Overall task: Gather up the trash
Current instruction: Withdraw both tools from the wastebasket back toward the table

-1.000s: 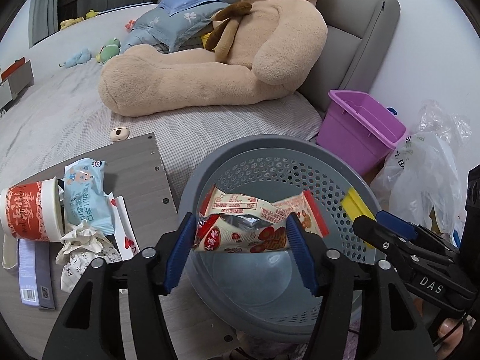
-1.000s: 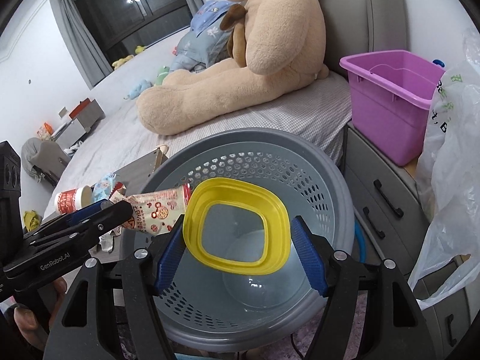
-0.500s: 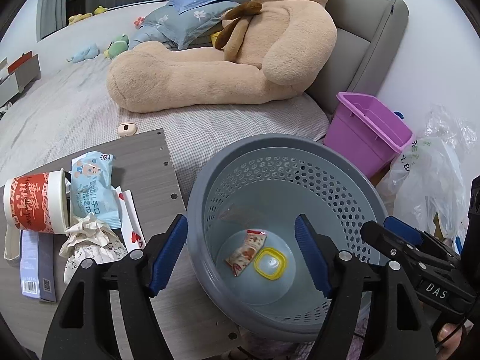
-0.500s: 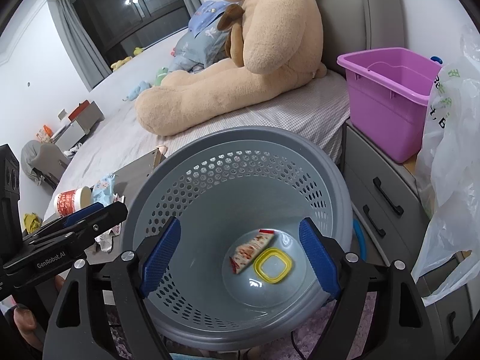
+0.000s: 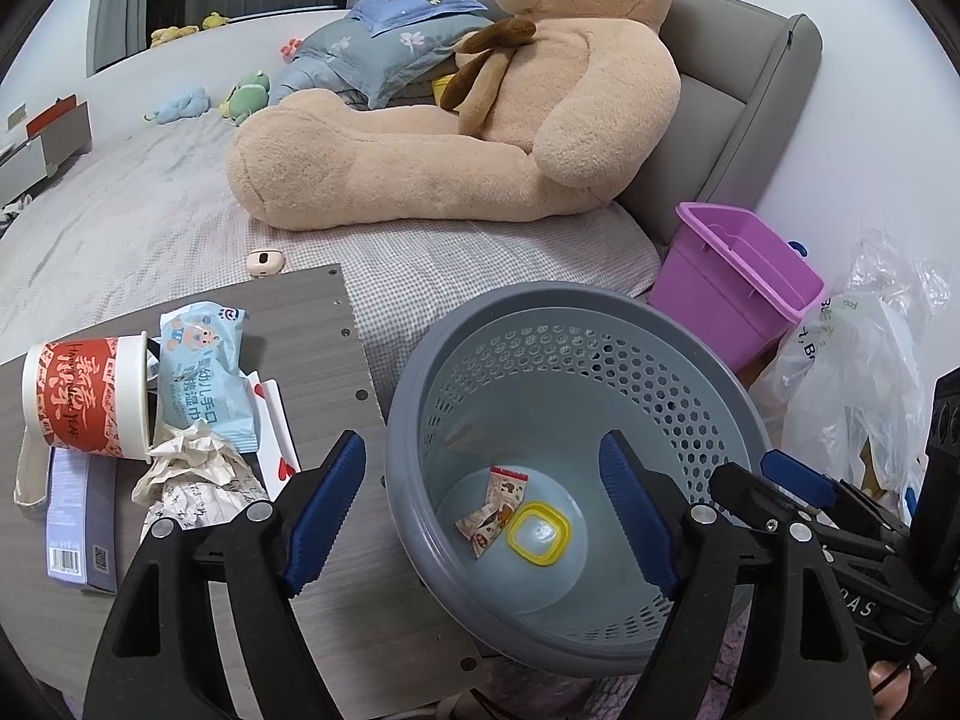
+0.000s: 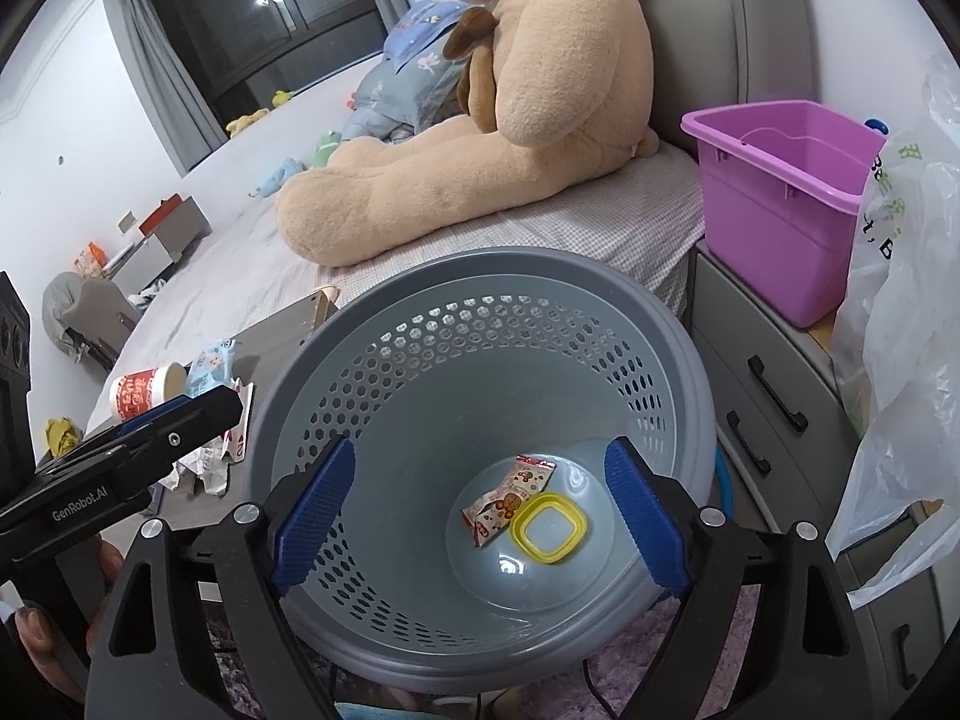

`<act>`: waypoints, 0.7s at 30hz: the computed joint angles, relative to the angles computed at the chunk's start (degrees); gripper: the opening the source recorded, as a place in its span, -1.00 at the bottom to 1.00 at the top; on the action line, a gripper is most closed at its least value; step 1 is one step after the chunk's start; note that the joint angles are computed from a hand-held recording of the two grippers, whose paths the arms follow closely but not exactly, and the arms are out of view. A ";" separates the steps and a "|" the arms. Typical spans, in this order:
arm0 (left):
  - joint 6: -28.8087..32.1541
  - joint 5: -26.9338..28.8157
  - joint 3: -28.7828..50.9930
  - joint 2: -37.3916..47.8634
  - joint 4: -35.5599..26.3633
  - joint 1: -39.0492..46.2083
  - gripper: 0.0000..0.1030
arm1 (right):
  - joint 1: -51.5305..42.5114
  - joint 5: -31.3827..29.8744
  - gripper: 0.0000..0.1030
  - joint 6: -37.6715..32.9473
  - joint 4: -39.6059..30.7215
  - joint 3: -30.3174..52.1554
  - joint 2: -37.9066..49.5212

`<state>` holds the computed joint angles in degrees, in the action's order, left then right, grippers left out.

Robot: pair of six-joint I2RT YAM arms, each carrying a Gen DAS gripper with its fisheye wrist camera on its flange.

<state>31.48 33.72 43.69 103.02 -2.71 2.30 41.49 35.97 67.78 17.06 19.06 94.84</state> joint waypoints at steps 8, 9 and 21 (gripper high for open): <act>0.14 0.39 -0.25 -1.30 -0.16 2.65 0.50 | 1.49 1.22 0.66 -0.64 -0.20 1.20 0.28; 0.21 0.50 -0.06 -1.30 -0.31 3.31 0.50 | 1.54 1.24 0.66 -0.87 0.07 1.38 0.42; 1.41 3.27 1.78 -1.15 -0.59 11.46 0.50 | 4.07 2.29 0.72 -3.61 -1.99 7.34 2.49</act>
